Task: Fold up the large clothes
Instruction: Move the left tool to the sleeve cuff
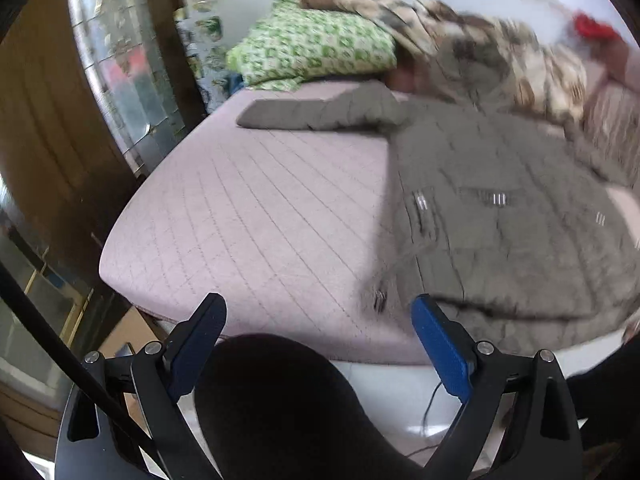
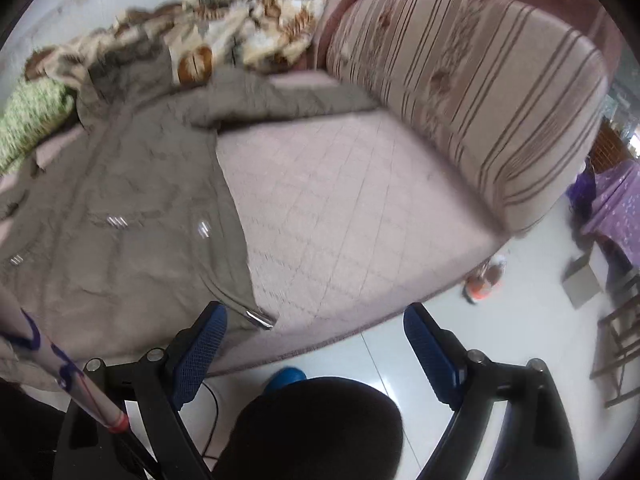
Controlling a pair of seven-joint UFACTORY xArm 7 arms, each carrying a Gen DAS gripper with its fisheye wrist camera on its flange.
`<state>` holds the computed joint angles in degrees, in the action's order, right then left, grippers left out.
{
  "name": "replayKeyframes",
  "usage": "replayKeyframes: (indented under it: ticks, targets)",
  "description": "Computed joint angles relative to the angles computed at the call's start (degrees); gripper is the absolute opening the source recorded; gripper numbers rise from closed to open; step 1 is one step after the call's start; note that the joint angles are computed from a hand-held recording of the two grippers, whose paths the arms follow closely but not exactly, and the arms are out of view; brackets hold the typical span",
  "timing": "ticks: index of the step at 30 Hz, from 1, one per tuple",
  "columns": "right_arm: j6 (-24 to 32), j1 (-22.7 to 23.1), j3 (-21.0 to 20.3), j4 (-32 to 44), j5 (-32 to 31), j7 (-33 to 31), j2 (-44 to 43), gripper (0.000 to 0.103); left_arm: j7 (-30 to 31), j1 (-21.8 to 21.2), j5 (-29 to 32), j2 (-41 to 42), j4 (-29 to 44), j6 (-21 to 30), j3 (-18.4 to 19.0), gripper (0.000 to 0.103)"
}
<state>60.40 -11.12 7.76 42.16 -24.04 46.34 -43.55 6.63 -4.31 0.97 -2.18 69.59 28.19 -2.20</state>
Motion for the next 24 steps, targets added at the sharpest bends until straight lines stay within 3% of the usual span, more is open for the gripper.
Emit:
replayKeyframes:
  ticks: [4,9,12,15,20,24]
  targets:
    - [-4.82,0.02,1.09,3.25,-1.09,1.27,-0.23,0.093,-3.68,-0.39,0.11,2.47,5.53,-1.3,-0.44,0.094]
    - [-17.9,0.88,2.06,7.18,-0.97,2.14,10.39,0.091,-16.81,-5.14,14.0,9.87,16.23,-0.18,0.47,0.092]
    - [-22.87,3.51,1.52,11.22,1.42,1.51,19.82,0.082,-16.34,-5.08,12.41,14.54,23.01,2.84,-0.65,0.091]
    - [-27.17,6.12,0.72,13.61,2.79,1.17,26.56,0.081,-17.69,-6.61,13.91,19.2,29.34,5.27,0.9,0.08]
    - [-26.23,9.96,-0.4,17.8,1.93,2.08,36.3,0.08,-17.24,-7.79,16.14,27.95,40.76,8.74,3.4,0.08]
    - [-24.58,13.26,-2.43,20.34,4.63,-0.33,40.39,0.079,-17.17,-8.1,16.67,37.81,54.5,13.16,5.63,0.08]
